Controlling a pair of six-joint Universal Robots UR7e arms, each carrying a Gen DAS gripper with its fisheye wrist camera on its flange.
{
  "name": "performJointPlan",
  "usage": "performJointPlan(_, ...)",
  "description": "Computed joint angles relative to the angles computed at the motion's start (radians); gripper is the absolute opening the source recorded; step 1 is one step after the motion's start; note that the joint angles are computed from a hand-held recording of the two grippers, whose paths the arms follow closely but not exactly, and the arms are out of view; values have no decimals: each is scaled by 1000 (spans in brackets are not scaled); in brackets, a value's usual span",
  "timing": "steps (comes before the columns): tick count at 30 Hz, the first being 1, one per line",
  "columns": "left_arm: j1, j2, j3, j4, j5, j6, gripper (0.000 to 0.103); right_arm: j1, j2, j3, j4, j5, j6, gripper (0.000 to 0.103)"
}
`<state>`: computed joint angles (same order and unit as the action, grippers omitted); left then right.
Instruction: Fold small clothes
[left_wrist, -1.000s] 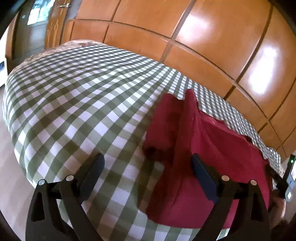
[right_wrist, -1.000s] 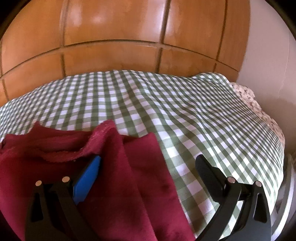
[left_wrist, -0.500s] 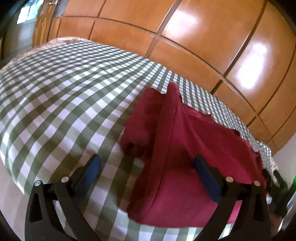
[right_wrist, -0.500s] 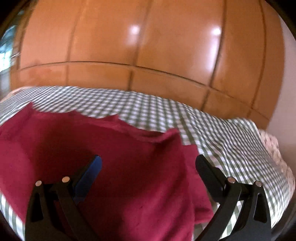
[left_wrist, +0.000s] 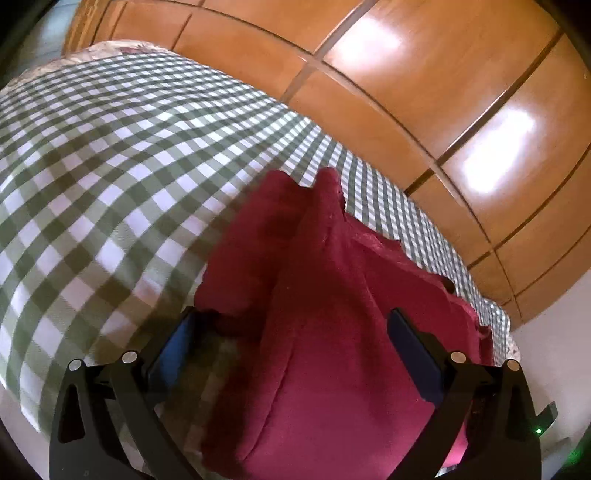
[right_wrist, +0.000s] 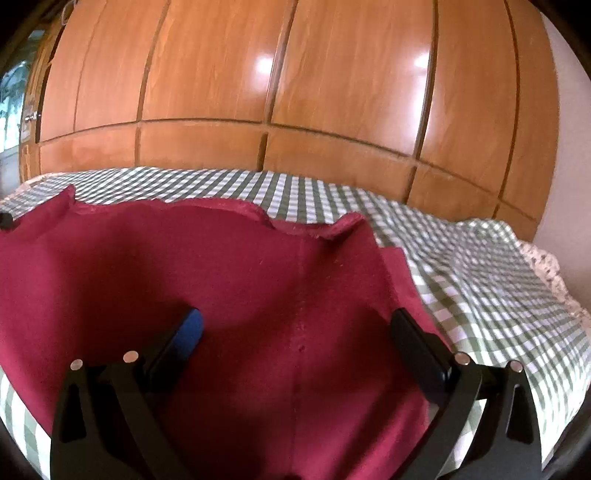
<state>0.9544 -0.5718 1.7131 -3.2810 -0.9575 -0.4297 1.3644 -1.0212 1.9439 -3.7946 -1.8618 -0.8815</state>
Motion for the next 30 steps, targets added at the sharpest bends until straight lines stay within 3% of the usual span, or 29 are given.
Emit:
performJointPlan(4, 9, 3, -18, 22, -3, -41, 92, 6, 9, 13, -46, -6, -14, 101)
performJointPlan(9, 21, 4, -38, 52, -17, -90, 72, 2, 2, 19, -39, 1, -4, 101)
performJointPlan(12, 27, -7, -60, 144, -68, -79, 68, 2, 3, 19, -45, 1, -6, 101)
performJointPlan(13, 31, -11, -63, 159, -93, -83, 64, 1, 3, 20, -46, 3, -6, 101)
performJointPlan(15, 41, -15, -74, 183, -153, -108, 43, 2, 6, 23, -55, 2, -7, 101)
performJointPlan(17, 37, -12, -79, 187, -161, -115, 34, 2, 7, 24, -60, 3, -7, 101)
performJointPlan(23, -12, -4, -78, 162, -68, -39, 30, 0, 2, 29, -53, 8, 3, 101)
performJointPlan(30, -57, -10, -77, 116, -49, 24, 28, 0, -1, 29, -45, 10, 9, 101)
